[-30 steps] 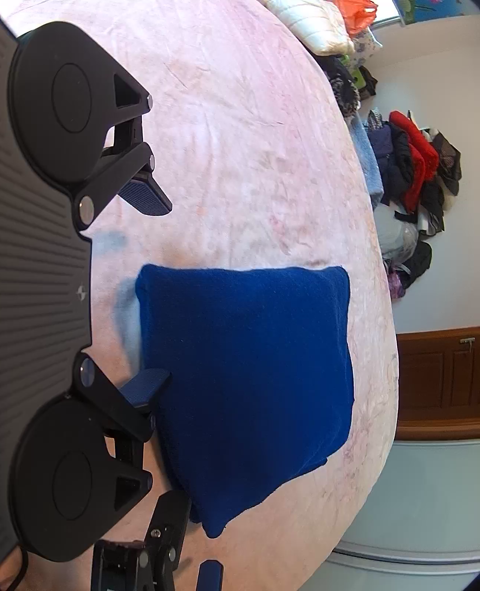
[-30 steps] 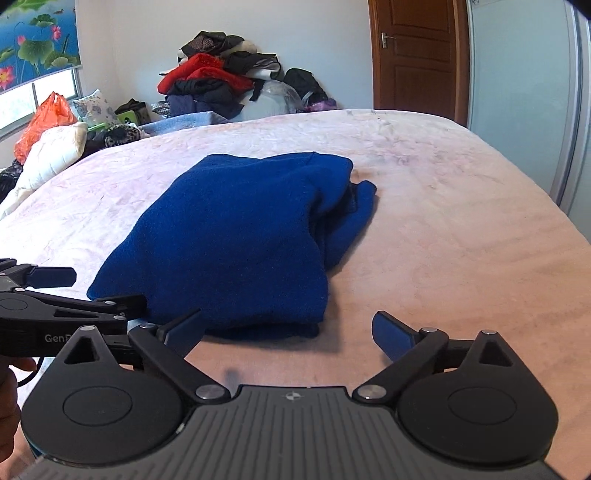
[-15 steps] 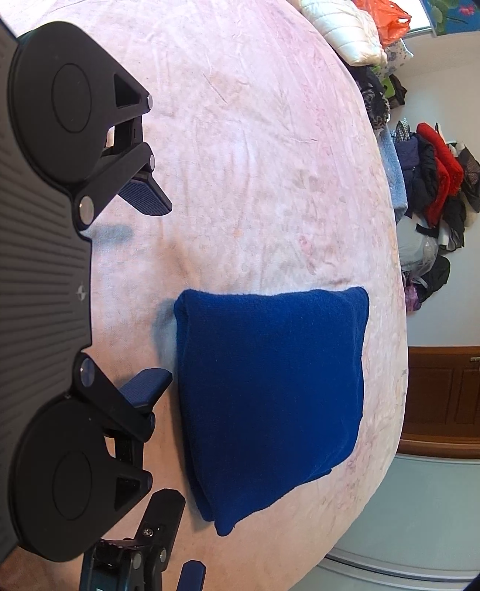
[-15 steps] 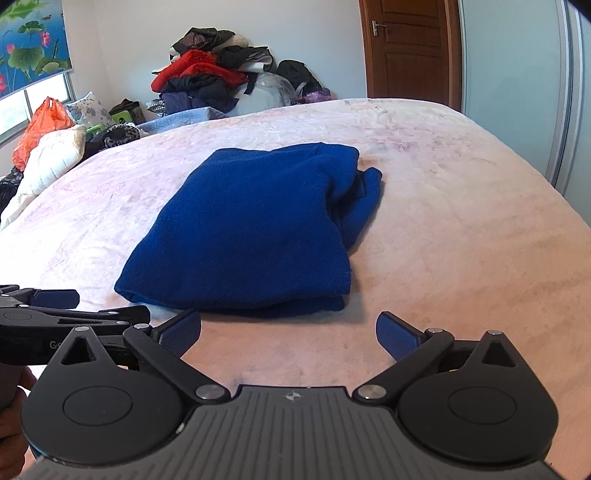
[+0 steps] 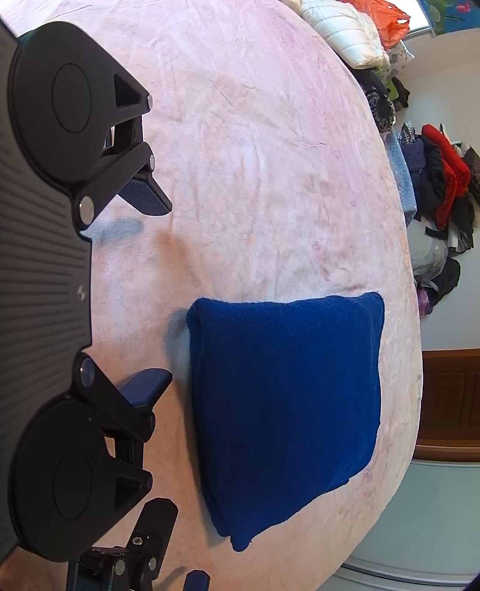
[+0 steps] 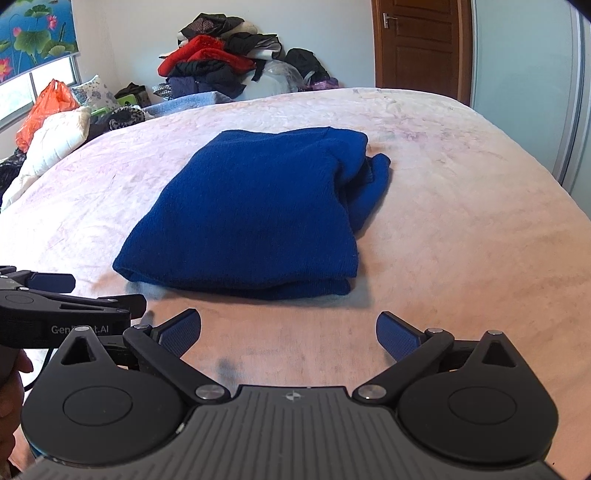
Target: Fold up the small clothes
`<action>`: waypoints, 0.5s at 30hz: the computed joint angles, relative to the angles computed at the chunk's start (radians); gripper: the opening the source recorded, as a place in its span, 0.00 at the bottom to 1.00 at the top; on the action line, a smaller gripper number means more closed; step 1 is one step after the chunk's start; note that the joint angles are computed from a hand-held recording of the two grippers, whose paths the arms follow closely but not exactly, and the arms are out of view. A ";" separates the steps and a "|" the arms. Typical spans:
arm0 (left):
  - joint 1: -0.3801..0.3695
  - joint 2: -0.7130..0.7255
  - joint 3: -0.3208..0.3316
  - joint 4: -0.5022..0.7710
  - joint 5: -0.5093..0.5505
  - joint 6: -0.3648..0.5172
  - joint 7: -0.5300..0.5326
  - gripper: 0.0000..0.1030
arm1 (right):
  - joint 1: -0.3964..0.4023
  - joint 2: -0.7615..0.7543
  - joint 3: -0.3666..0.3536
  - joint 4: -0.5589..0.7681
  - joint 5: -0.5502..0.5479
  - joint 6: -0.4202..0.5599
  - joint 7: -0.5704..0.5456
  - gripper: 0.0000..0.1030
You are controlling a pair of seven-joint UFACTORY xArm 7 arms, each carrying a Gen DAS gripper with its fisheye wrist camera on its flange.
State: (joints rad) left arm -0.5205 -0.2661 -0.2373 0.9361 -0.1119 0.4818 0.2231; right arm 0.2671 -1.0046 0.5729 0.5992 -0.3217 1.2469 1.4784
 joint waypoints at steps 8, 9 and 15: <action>-0.025 0.023 0.030 0.037 -0.041 -0.065 0.081 0.88 | 0.011 -0.081 -0.024 -0.044 -0.035 -0.027 -0.017 0.99; -0.042 0.044 0.047 0.068 -0.086 -0.063 0.124 0.88 | 0.007 -0.114 -0.039 -0.063 -0.056 -0.043 -0.028 0.99; -0.038 0.291 0.050 0.393 -0.313 0.050 0.287 0.88 | -0.093 -0.354 -0.271 -0.268 -0.113 -0.260 -0.070 0.99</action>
State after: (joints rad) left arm -0.5586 0.0248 -0.1868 1.3296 -0.4252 0.5315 0.5101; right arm 0.1737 -1.3582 0.3015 0.3309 -0.4346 0.9868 1.4089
